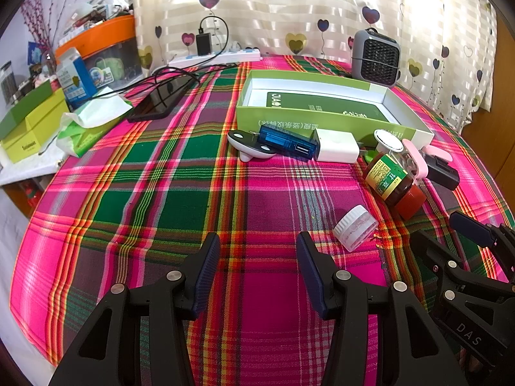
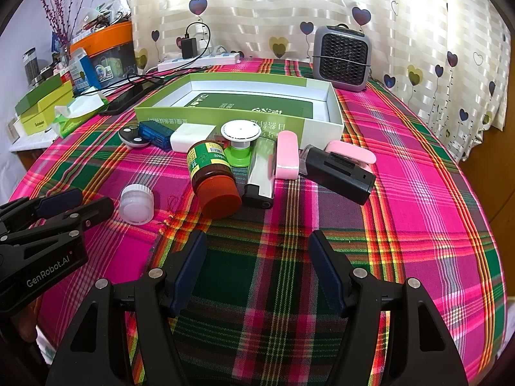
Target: Organize rigid objects
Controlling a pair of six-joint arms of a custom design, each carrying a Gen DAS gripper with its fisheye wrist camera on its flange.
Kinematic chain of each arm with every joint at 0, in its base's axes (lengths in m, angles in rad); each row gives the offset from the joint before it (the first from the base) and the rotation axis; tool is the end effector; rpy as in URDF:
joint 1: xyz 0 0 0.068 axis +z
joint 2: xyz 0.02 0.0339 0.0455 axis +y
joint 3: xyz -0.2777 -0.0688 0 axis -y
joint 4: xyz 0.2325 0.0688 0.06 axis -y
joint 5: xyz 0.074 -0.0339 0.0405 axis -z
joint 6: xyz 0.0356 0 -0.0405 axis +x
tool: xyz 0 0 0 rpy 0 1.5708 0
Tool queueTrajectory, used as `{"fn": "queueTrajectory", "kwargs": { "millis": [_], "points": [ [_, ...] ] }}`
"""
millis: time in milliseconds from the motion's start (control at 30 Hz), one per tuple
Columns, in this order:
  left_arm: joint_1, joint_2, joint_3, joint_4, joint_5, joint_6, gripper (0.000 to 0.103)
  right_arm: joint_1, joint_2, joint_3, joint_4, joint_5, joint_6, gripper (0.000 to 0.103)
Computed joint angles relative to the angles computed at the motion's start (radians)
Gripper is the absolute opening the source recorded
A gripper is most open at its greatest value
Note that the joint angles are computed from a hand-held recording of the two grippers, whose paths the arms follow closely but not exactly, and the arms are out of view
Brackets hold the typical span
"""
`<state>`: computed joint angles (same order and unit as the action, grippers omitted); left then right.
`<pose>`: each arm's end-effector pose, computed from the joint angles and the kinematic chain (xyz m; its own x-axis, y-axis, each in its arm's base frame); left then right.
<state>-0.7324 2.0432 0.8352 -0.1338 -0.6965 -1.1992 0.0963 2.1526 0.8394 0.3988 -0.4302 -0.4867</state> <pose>0.2443 -0.1889 0.0660 -0.6400 -0.3857 -0.6646 -0.5278 0.8492 0.0154 0.3517 0.0489 0.0517 -0.5376 -0.4790 -0.6939 -0.6700 0.7424 0.0066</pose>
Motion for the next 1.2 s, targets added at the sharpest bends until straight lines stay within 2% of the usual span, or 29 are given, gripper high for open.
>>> {"fn": "queueTrajectory", "kwargs": {
  "millis": [467, 733, 900, 1100, 1200],
  "points": [
    [0.005, -0.017, -0.025, 0.041, 0.017, 0.043, 0.048, 0.0, 0.0, 0.003, -0.007, -0.001, -0.007, 0.066],
    [0.009, -0.066, -0.107, 0.139, 0.058, 0.121, 0.048, -0.008, -0.002, 0.04, -0.088, -0.025, -0.054, 0.066],
    [-0.007, -0.097, -0.164, 0.223, 0.086, 0.165, 0.048, -0.029, 0.007, 0.09, -0.185, -0.087, -0.1, 0.066],
    [-0.011, -0.101, -0.202, 0.397, 0.168, 0.303, 0.048, -0.029, 0.001, 0.104, -0.219, -0.11, -0.139, 0.066],
    [-0.016, -0.072, -0.158, 0.392, 0.192, 0.363, 0.048, -0.033, -0.004, 0.109, -0.228, -0.111, -0.147, 0.066]
  ]
}}
